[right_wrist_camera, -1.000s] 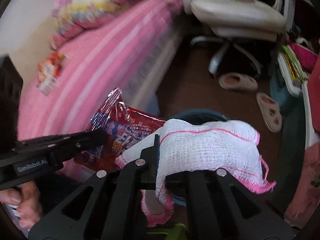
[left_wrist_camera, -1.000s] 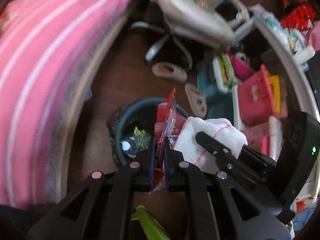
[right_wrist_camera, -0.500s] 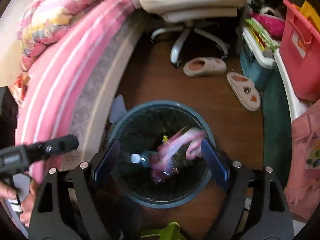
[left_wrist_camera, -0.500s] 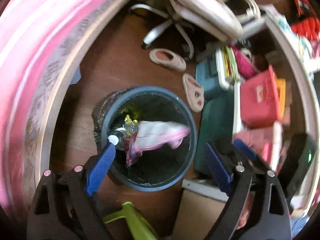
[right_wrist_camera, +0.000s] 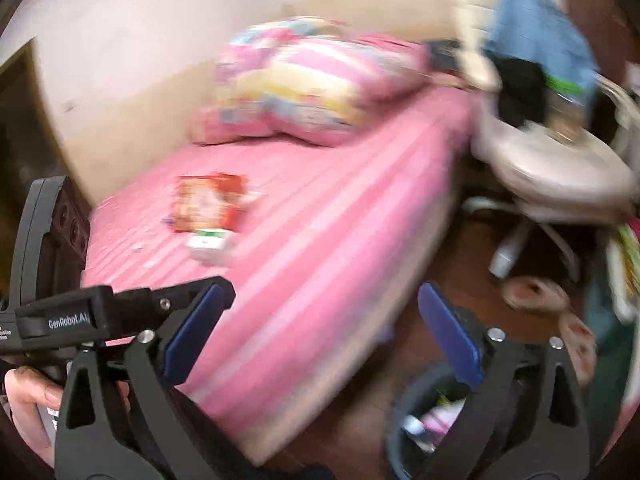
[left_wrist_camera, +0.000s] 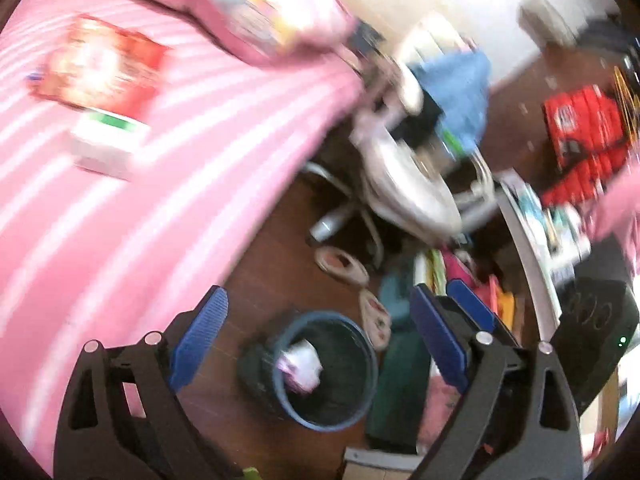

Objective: Collect trash
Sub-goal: 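Move both open tools back toward the remaining items on the bed, then grasp the pink clothespin with left tool while right grasps the white box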

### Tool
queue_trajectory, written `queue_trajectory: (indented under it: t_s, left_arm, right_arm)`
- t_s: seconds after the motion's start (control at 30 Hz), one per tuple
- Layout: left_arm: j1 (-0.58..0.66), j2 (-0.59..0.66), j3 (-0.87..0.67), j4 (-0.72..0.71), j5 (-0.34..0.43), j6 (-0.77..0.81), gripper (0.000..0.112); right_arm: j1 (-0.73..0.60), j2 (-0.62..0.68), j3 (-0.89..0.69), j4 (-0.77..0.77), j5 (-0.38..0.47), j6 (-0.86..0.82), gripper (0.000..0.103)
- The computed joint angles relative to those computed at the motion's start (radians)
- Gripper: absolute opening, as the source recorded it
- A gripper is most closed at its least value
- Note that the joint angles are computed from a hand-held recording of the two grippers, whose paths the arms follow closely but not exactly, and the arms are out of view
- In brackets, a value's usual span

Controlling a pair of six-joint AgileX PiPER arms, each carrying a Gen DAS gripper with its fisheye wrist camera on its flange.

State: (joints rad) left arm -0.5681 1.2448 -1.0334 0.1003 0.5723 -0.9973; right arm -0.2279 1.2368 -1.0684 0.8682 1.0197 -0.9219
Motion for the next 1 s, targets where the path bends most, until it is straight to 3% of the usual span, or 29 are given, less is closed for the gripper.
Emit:
queue_trajectory:
  t_s: [0.1, 0.2, 0.37, 0.47, 0.57, 0.77, 0.9, 1.0]
  left_arm:
    - [0.244, -0.117, 0.078, -0.243, 0.044, 0.268, 0.09]
    - [0.501, -0.183, 0.133, -0.388, 0.114, 0.504, 0.09]
    - [0.929, -0.179, 0.196, -0.669, 0.211, 1.003, 0.09]
    - [1.139, -0.109, 0.175, -0.725, 0.26, 1.261, 0.09]
    - [1.231, -0.048, 0.15, -0.7, 0.227, 1.386, 0.09]
    - [1.315, 0.148, 0.038, -0.533, 0.08, 1.502, 0.09]
    - [1.32, 0.322, -0.116, -0.496, 0.069, 1.524, 0.09]
    - [1.317, 0.438, -0.222, -0.521, 0.143, 1.564, 0.09]
  right_arm:
    - [0.277, 0.077, -0.076, -0.12, -0.142, 0.15, 0.098]
    - [0.529, 0.186, -0.17, -0.313, -0.266, 0.353, 0.098]
    - [0.741, 0.434, -0.366, -0.562, -0.294, 0.595, 0.098]
    - [0.797, 0.594, -0.515, -0.624, -0.267, 0.67, 0.098]
    - [0.839, 0.717, -0.641, -0.723, -0.225, 0.746, 0.098]
    - [0.886, 0.884, -0.828, -0.782, -0.156, 0.864, 0.098]
    - [0.919, 0.952, -0.913, -0.753, -0.126, 0.884, 0.095]
    - [0.947, 0.983, -0.956, -0.743, -0.129, 0.884, 0.09]
